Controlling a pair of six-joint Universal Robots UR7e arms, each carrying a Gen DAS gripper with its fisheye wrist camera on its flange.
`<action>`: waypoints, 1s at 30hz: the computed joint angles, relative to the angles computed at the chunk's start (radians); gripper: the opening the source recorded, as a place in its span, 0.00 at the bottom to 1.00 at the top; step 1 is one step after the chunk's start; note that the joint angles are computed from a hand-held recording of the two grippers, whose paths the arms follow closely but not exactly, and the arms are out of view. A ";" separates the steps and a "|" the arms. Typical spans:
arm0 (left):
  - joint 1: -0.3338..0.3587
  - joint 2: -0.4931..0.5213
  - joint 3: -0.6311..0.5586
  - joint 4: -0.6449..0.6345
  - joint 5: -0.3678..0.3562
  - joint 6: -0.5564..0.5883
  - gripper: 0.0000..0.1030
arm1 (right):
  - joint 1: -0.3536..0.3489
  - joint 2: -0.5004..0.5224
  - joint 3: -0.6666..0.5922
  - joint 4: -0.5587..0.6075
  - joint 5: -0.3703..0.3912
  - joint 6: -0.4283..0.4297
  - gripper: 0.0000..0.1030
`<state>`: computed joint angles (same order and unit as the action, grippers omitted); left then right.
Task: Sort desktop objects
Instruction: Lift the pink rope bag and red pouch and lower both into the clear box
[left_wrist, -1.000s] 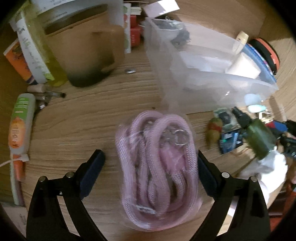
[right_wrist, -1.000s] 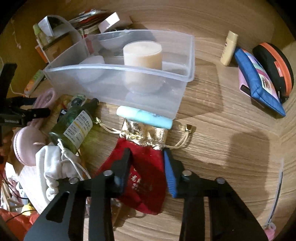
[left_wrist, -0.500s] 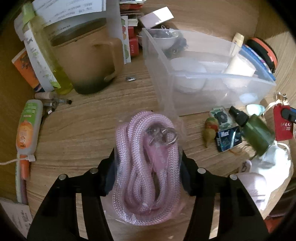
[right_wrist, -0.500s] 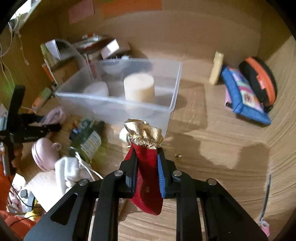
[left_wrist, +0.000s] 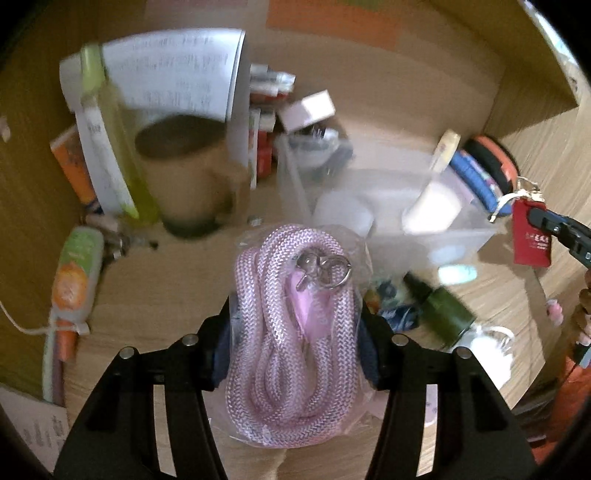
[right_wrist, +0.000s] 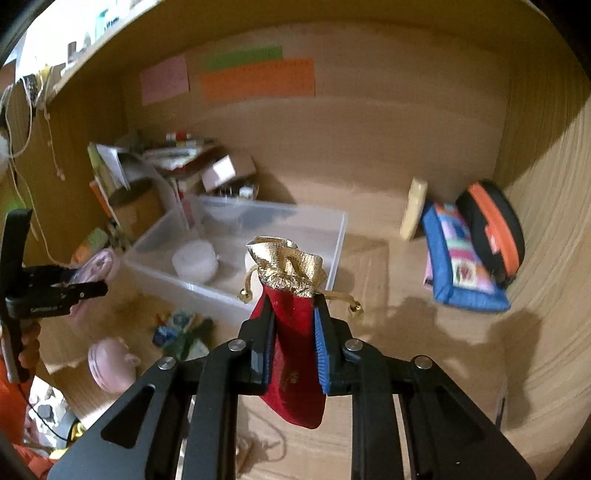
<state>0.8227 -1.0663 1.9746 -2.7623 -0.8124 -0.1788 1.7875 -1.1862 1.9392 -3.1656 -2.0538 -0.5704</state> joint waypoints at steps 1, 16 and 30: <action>-0.006 0.000 -0.005 -0.014 -0.003 0.009 0.54 | 0.005 0.004 -0.009 -0.009 0.005 -0.005 0.16; -0.041 0.113 -0.158 -0.135 -0.033 0.114 0.54 | 0.031 0.065 -0.112 -0.021 0.061 -0.007 0.16; -0.017 0.207 -0.291 -0.136 -0.104 0.156 0.54 | 0.008 0.122 -0.204 0.066 0.120 0.004 0.16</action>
